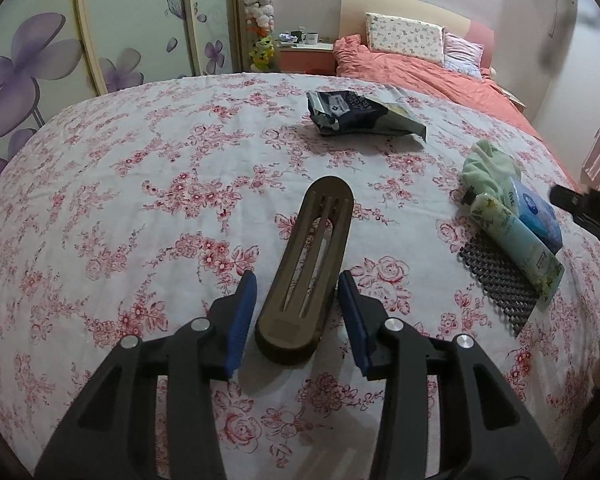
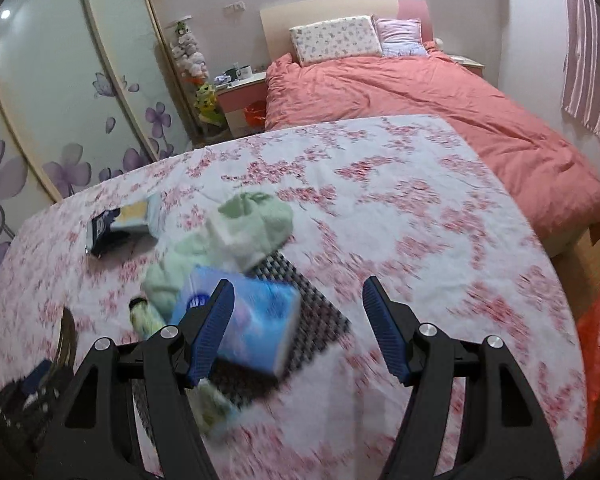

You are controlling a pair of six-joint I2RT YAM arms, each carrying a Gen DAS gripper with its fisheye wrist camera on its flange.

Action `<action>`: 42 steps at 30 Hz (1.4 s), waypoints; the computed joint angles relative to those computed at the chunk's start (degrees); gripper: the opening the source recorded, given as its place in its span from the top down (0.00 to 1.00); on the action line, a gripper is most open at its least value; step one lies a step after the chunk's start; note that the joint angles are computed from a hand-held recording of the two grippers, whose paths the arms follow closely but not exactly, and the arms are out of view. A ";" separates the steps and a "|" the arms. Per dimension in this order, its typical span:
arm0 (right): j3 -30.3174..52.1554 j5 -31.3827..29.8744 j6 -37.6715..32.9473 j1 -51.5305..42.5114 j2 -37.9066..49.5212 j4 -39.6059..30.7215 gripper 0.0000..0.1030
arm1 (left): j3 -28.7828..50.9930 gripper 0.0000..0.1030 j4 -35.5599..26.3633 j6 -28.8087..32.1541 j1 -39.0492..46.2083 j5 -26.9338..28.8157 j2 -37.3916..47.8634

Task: Collect trash
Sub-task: 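Move the open right gripper to the blue Vinda tissue pack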

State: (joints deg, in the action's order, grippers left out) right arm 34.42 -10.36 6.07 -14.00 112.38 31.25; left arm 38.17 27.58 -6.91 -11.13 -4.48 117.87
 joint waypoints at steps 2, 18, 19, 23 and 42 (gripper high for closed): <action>1.39 -0.96 0.02 0.60 1.10 -0.56 0.35 | -0.01 0.58 -0.02 0.05 -0.04 0.05 -0.02; -3.13 -9.92 -8.01 1.17 -2.26 -7.31 0.37 | 0.16 0.54 -0.16 -0.07 -0.30 0.14 0.05; -4.29 -9.06 -8.22 1.88 -2.77 -6.54 0.37 | 0.18 0.54 -0.18 -0.10 -0.34 0.11 0.05; -5.66 -2.47 -6.66 5.19 -3.27 -3.54 0.37 | 0.11 0.54 -0.14 -0.09 -0.29 0.15 0.01; -13.45 10.57 -4.81 2.05 -6.57 1.98 0.40 | 0.33 0.52 -0.04 -0.52 -0.62 0.45 0.24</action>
